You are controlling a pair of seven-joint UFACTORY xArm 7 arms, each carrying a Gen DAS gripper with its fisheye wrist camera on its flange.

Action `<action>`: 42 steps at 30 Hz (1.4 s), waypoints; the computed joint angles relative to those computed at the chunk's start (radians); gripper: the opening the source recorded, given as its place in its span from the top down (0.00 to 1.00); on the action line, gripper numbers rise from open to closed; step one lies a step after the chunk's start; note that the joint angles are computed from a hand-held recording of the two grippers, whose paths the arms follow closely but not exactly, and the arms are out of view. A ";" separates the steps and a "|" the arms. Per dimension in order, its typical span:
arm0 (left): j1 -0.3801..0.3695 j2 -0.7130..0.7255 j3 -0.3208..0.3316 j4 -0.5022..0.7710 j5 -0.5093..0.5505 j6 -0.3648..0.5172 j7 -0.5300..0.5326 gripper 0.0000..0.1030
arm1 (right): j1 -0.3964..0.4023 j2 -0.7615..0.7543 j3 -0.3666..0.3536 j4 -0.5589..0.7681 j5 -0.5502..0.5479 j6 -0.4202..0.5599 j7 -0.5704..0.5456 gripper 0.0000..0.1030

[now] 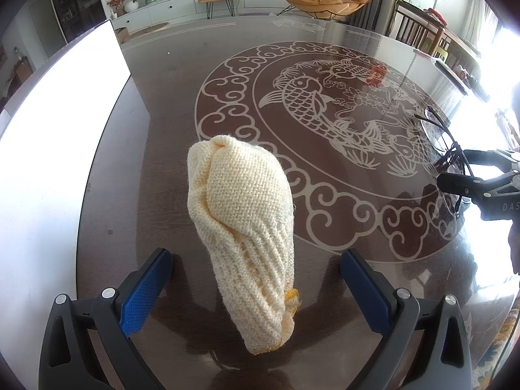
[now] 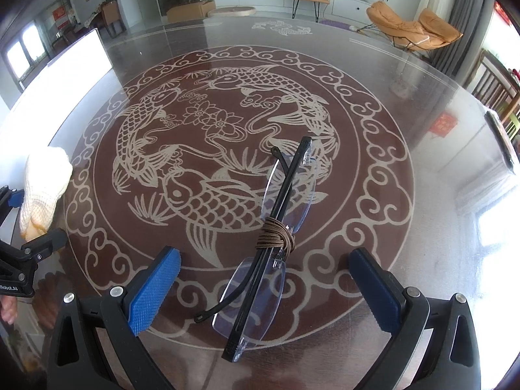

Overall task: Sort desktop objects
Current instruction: 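Carry the cream cap into the white bin while the right gripper carries the glasses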

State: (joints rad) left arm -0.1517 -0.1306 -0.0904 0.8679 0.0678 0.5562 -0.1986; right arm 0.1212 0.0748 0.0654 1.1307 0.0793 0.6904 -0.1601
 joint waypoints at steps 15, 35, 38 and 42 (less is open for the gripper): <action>-0.045 -0.187 0.052 -0.118 -0.197 -0.145 0.117 0.65 | -0.018 -0.050 -0.004 0.085 0.073 0.117 -0.009 0.87; 0.343 -0.409 0.272 -0.080 -0.122 0.087 0.256 0.65 | 0.370 0.169 0.215 0.544 0.305 0.037 -0.030 0.87; 0.376 -0.383 0.269 -0.107 -0.115 0.092 0.253 0.65 | 0.427 0.263 0.230 0.615 0.257 0.057 0.008 0.87; 0.399 -0.321 0.265 -0.109 -0.114 0.092 0.247 0.65 | 0.507 0.396 0.206 0.724 0.144 0.106 0.097 0.87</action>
State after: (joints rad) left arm 0.2474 -0.4518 0.1743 0.7593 -0.0460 0.6483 0.0480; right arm 0.6286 0.4705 0.2718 1.8545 0.2236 0.7962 -0.0630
